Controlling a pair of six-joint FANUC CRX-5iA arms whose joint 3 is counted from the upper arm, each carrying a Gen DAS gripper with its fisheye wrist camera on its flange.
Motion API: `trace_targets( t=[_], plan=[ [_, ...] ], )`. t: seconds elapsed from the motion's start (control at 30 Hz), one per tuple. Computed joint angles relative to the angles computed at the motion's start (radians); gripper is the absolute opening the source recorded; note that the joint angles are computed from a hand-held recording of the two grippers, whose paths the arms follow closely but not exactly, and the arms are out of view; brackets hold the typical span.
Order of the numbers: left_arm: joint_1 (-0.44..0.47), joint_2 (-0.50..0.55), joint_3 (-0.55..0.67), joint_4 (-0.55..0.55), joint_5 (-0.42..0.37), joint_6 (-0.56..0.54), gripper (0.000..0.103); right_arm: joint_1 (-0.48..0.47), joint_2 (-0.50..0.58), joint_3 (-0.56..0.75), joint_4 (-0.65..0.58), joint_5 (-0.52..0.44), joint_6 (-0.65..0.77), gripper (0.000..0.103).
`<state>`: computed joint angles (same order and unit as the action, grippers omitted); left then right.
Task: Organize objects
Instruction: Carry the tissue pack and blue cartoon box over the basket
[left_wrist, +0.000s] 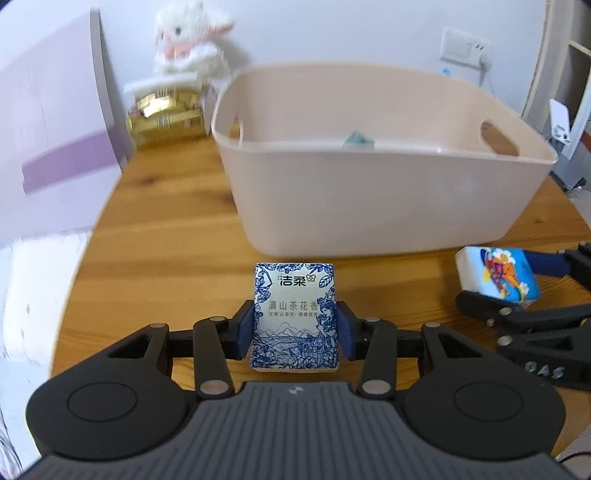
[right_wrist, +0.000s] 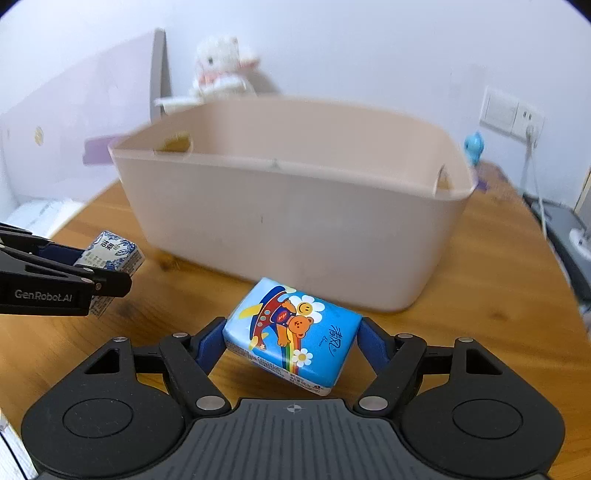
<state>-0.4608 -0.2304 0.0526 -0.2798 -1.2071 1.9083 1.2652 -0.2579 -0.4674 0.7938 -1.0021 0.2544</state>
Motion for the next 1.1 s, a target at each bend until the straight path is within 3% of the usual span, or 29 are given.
trace_targets(
  t=[0.3, 0.53, 0.63, 0.97, 1.1],
  plan=[
    [-0.053, -0.024, 0.072, -0.075, 0.019, 0.017, 0.047, 0.002, -0.074, 0.020, 0.134, -0.017, 0.009, 0.074],
    [-0.060, 0.039, 0.168, -0.116, 0.026, 0.026, 0.047, -0.078, -0.064, 0.054, 0.212, 0.021, 0.004, 0.074],
    [-0.036, 0.075, 0.202, -0.074, 0.047, 0.008, 0.047, -0.116, -0.038, 0.089, 0.217, 0.031, 0.044, 0.074],
    [-0.030, 0.297, 0.417, -0.099, -0.076, 0.001, 0.047, -0.231, 0.114, 0.253, 0.067, 0.055, 0.199, 0.074],
    [-0.002, 0.349, 0.448, -0.050, -0.120, -0.008, 0.047, -0.254, 0.173, 0.305, -0.012, 0.037, 0.260, 0.074]
  ],
)
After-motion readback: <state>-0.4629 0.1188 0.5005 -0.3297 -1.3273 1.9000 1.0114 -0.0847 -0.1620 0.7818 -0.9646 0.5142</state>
